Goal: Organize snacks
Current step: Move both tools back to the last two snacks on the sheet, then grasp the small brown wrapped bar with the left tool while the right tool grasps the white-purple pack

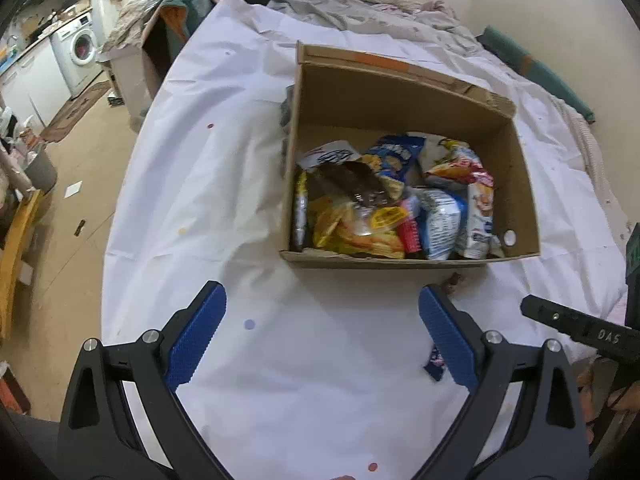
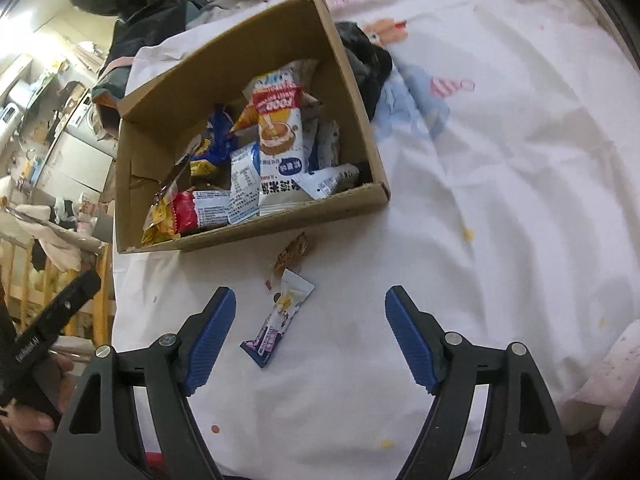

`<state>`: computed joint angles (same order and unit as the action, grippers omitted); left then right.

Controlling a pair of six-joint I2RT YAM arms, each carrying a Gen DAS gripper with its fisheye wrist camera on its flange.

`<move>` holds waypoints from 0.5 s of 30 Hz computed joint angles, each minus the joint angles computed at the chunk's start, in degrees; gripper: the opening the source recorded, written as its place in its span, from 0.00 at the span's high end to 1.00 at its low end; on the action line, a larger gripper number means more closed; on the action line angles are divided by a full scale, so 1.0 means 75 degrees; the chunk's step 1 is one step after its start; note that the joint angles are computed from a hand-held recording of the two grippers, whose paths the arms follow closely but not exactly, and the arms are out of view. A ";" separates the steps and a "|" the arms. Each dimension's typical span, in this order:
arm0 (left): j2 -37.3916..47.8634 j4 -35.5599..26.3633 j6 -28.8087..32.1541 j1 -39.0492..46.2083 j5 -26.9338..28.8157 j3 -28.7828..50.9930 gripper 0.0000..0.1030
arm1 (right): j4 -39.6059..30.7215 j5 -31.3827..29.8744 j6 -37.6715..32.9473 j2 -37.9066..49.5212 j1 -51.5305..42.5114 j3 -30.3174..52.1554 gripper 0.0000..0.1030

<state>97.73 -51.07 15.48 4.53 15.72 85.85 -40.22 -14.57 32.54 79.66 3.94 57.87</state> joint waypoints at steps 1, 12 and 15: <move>0.0060 -0.0067 -0.0028 0.0008 -0.0019 0.0060 0.07 | 0.0015 -0.0087 0.0023 0.0083 -0.0020 0.0014 0.22; 0.0802 -0.0990 -0.0520 0.0206 0.0243 0.0844 0.07 | 0.0427 -0.0865 0.0519 0.1959 0.0880 0.0538 0.45; 0.0773 -0.0951 -0.0468 0.0153 0.0236 0.0815 0.07 | 0.0285 -0.0559 0.0535 0.2447 0.1174 0.0873 0.51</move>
<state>103.53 -58.20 11.97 5.68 17.49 91.96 -38.09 -18.77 36.55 98.01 12.75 64.41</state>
